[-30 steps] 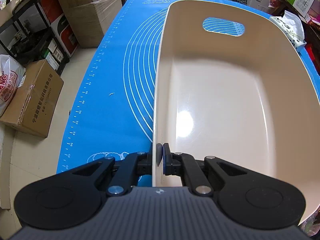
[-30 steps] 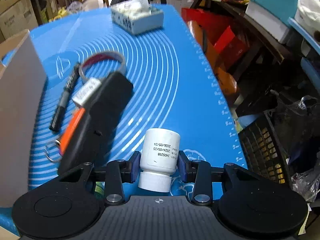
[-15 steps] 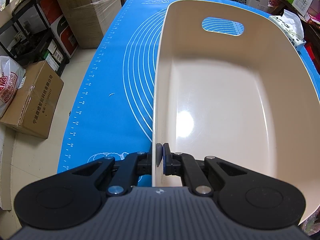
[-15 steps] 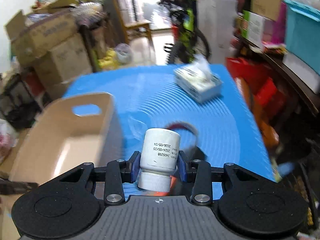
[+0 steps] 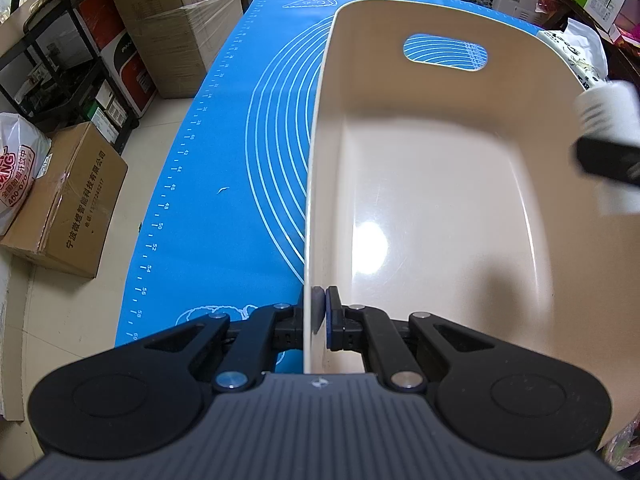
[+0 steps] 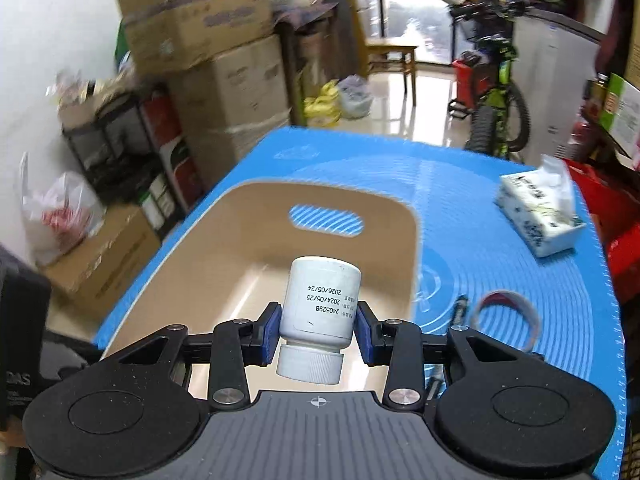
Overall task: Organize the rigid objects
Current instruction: 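Lift the white pill bottle with the right tool and drop it into the basket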
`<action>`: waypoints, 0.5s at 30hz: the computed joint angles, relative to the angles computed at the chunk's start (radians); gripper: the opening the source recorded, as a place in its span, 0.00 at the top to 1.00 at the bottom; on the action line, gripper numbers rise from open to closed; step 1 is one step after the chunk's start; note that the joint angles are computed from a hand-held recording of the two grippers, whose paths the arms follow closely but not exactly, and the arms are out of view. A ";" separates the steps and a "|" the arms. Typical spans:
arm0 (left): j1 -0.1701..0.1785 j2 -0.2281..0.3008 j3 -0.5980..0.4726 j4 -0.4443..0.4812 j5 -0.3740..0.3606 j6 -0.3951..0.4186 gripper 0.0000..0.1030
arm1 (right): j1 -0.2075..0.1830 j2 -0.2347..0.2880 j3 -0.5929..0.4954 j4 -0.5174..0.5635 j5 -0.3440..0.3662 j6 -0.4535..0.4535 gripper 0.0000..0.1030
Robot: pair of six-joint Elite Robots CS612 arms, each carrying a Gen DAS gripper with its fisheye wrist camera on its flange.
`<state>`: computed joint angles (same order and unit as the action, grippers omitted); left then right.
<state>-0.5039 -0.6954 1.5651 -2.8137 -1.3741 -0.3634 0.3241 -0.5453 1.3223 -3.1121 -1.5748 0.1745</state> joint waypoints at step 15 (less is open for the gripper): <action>0.000 0.000 0.000 0.002 0.003 0.012 0.93 | 0.029 0.073 -0.164 0.434 0.021 -0.089 0.56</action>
<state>-0.5040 -0.6952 1.5649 -2.8122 -1.3708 -0.3516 0.3535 -0.4720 1.1585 -2.6778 -1.5533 0.0855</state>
